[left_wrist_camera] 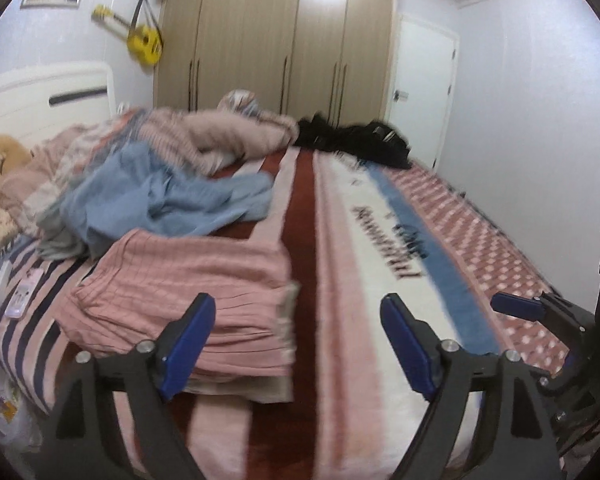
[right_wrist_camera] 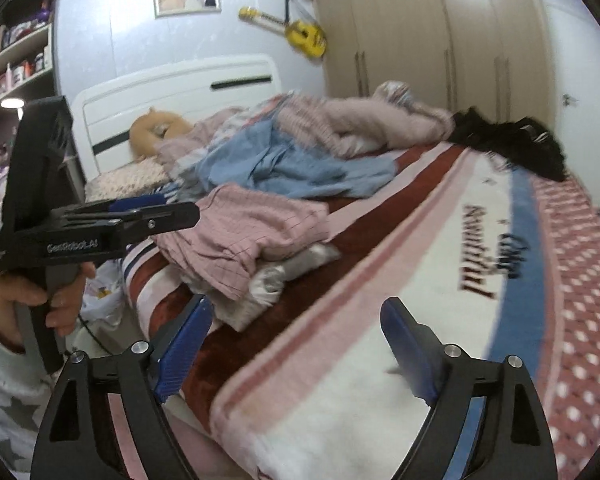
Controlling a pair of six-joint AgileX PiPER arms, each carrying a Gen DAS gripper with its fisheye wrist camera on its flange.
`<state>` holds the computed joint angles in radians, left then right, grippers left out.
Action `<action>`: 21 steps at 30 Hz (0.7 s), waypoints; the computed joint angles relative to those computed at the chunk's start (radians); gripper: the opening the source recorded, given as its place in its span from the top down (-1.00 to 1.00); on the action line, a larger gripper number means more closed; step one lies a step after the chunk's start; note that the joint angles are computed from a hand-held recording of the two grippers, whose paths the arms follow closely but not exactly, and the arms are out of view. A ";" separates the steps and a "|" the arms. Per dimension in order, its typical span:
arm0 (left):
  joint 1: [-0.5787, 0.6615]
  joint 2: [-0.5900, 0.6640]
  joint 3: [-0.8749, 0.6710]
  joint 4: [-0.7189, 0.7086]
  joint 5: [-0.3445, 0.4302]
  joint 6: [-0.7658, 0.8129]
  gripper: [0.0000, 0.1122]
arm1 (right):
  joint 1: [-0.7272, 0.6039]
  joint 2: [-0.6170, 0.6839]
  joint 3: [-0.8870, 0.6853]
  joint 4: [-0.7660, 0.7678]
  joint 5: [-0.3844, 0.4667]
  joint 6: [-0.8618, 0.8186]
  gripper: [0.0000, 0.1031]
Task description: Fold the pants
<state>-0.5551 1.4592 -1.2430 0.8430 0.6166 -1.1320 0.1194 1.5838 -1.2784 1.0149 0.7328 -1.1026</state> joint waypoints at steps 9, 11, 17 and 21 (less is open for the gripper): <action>-0.374 0.067 -0.004 0.524 0.312 -0.527 -0.77 | -0.328 -0.298 0.289 0.243 0.017 -0.319 -0.99; -0.428 0.105 -0.027 0.569 0.384 -0.563 -0.78 | -0.388 -0.346 0.336 0.274 0.022 -0.375 -0.99; -0.488 0.167 -0.068 0.585 0.422 -0.585 -0.79 | -0.592 -0.432 0.432 0.364 0.095 -0.510 -0.99; -0.485 0.181 -0.073 0.572 0.386 -0.607 -0.79 | -0.691 -0.444 0.443 0.379 0.155 -0.527 -0.99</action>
<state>-1.0401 1.6401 -1.3163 1.4150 1.0024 -1.7389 -0.5716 1.1395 -0.8352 1.3941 0.8882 -1.6296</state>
